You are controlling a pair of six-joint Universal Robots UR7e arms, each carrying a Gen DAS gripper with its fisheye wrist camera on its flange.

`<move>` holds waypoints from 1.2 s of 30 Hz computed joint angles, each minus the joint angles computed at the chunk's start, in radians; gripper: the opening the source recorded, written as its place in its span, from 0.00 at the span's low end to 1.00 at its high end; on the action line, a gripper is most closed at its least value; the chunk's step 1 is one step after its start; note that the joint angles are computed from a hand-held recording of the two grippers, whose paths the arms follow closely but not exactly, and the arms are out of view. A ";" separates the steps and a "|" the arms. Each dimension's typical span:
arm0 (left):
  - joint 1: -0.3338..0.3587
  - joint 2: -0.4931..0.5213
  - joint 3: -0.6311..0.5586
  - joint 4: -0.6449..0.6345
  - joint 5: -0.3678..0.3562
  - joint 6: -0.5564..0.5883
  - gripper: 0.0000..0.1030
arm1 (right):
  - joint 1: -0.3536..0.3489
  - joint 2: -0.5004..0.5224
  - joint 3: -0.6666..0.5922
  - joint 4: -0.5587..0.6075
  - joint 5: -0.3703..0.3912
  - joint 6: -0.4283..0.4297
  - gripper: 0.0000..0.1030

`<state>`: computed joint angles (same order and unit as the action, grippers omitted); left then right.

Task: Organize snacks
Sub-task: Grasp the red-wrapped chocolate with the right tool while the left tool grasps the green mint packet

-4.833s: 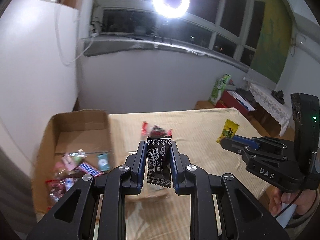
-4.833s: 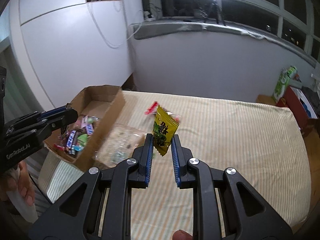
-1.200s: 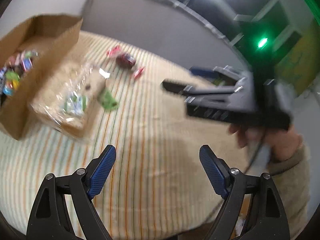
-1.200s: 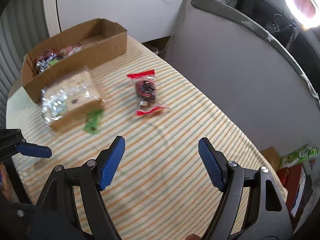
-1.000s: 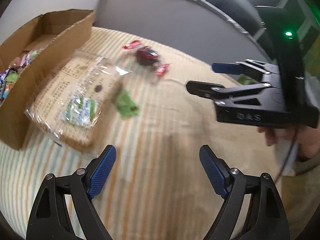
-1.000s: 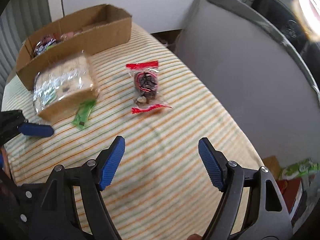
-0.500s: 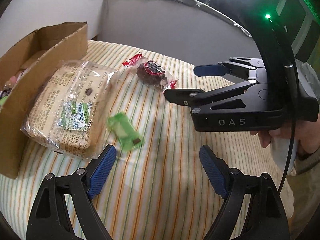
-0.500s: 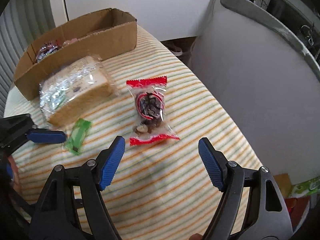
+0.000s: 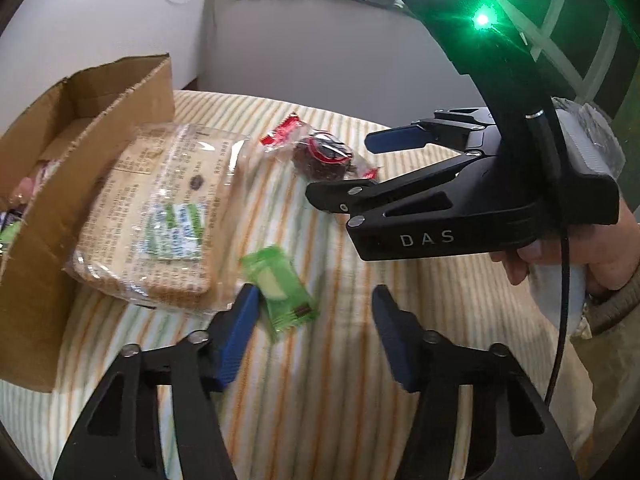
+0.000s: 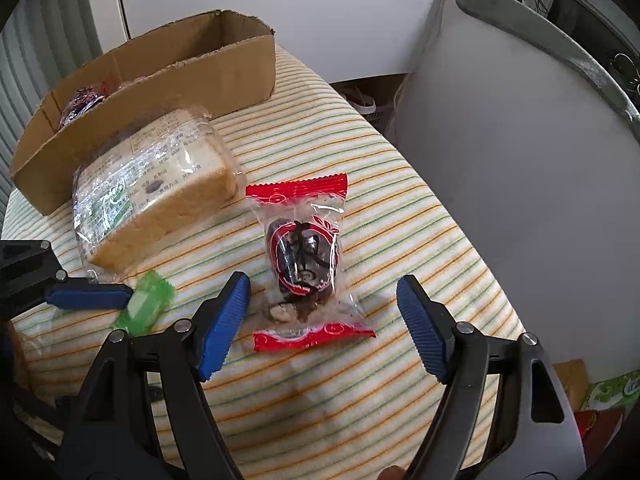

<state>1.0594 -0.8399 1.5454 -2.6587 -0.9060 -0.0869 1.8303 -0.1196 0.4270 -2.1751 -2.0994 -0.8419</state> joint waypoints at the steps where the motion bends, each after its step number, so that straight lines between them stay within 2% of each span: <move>1: -0.001 0.001 -0.001 0.003 0.013 -0.013 0.47 | -0.001 0.013 -0.025 0.023 0.004 0.008 0.71; 3: -0.002 -0.004 0.000 0.019 0.021 -0.035 0.44 | -0.002 0.022 -0.048 0.049 0.016 0.020 0.65; 7: -0.007 -0.004 0.001 0.029 0.053 -0.045 0.38 | 0.002 0.026 -0.050 0.053 0.018 0.020 0.58; 11: -0.009 0.009 -0.001 0.012 0.081 -0.028 0.37 | 0.002 0.024 -0.043 0.055 0.032 0.032 0.50; 13: -0.017 0.010 0.002 0.011 0.086 -0.044 0.37 | 0.000 0.021 -0.043 0.057 0.040 0.033 0.50; 14: -0.016 0.007 0.006 0.008 0.084 -0.047 0.33 | 0.001 -0.001 0.001 0.035 0.040 0.039 0.49; 18: -0.017 0.002 0.016 -0.001 0.100 -0.051 0.21 | -0.002 -0.020 0.039 0.012 0.053 0.044 0.49; 27: -0.011 -0.021 0.030 -0.002 0.065 -0.049 0.20 | -0.007 -0.085 0.147 -0.039 0.056 0.070 0.46; 36: 0.008 -0.048 0.035 0.017 -0.025 -0.009 0.20 | -0.005 -0.220 0.383 -0.142 0.011 0.156 0.45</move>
